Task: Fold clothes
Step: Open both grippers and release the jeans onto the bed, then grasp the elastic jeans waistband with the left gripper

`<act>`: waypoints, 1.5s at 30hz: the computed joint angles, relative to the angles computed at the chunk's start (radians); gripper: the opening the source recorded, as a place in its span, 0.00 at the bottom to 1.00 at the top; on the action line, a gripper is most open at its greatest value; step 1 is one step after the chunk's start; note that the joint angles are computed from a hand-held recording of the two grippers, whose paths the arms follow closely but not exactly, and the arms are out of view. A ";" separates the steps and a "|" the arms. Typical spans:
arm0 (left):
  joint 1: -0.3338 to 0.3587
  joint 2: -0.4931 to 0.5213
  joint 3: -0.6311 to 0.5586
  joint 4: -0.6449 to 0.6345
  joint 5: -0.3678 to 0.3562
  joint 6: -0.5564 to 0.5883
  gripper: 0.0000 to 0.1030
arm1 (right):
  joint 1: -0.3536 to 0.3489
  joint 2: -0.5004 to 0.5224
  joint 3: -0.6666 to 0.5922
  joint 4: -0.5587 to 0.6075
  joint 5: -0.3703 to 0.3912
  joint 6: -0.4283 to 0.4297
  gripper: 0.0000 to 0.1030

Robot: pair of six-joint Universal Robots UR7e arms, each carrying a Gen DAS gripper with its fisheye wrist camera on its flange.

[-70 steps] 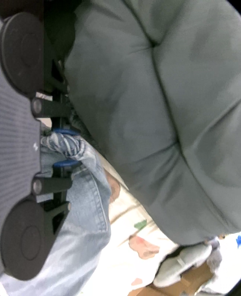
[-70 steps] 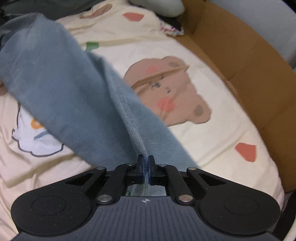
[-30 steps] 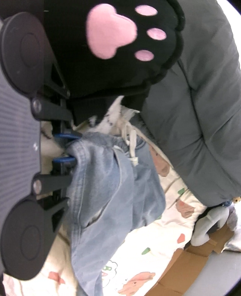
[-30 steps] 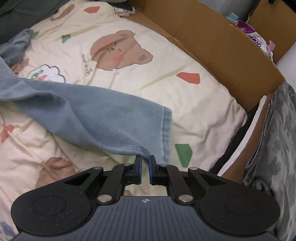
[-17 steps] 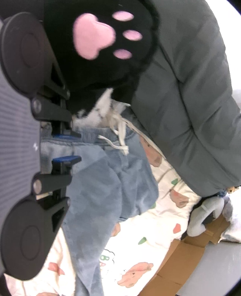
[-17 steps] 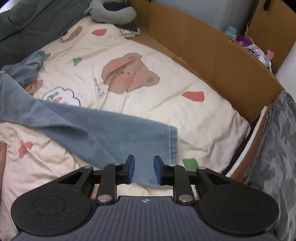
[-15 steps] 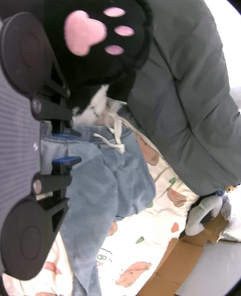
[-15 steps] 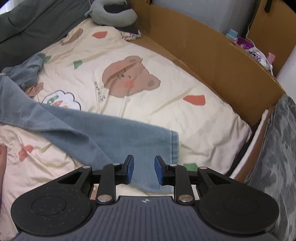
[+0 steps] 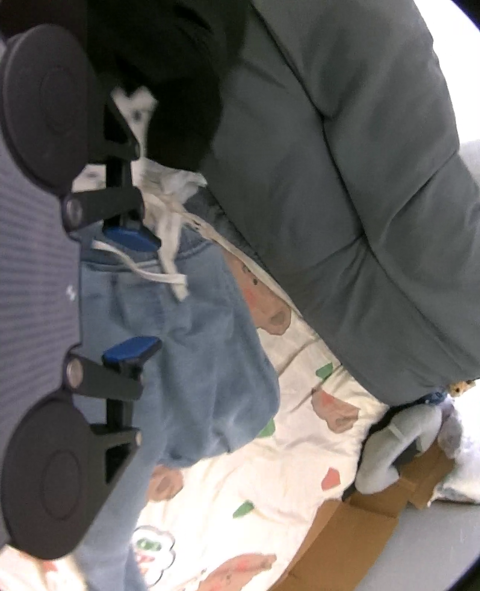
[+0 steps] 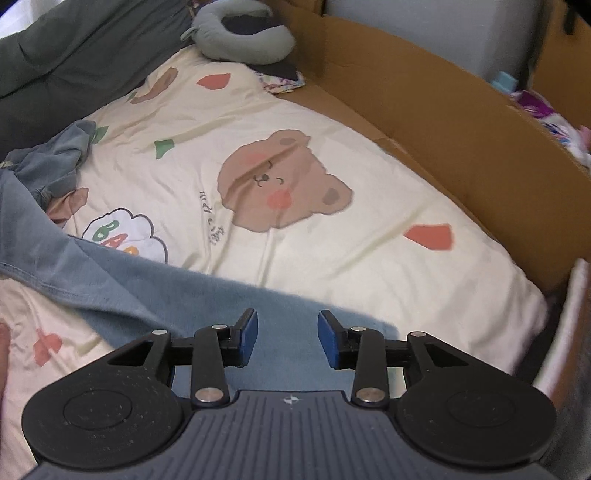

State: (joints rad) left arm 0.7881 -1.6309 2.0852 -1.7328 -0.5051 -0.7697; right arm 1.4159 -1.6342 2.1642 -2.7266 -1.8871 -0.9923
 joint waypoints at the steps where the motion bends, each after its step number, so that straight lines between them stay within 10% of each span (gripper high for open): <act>1: 0.029 0.032 -0.010 -0.043 0.007 0.039 0.53 | -0.007 0.021 -0.002 -0.017 0.023 -0.008 0.42; 21: 0.323 0.239 -0.117 -0.601 0.003 0.362 0.61 | 0.169 0.498 -0.297 0.034 0.009 0.084 0.42; 45: 0.497 0.288 -0.077 -0.934 -0.136 0.323 0.65 | 0.429 0.966 -0.789 0.315 0.000 0.095 0.42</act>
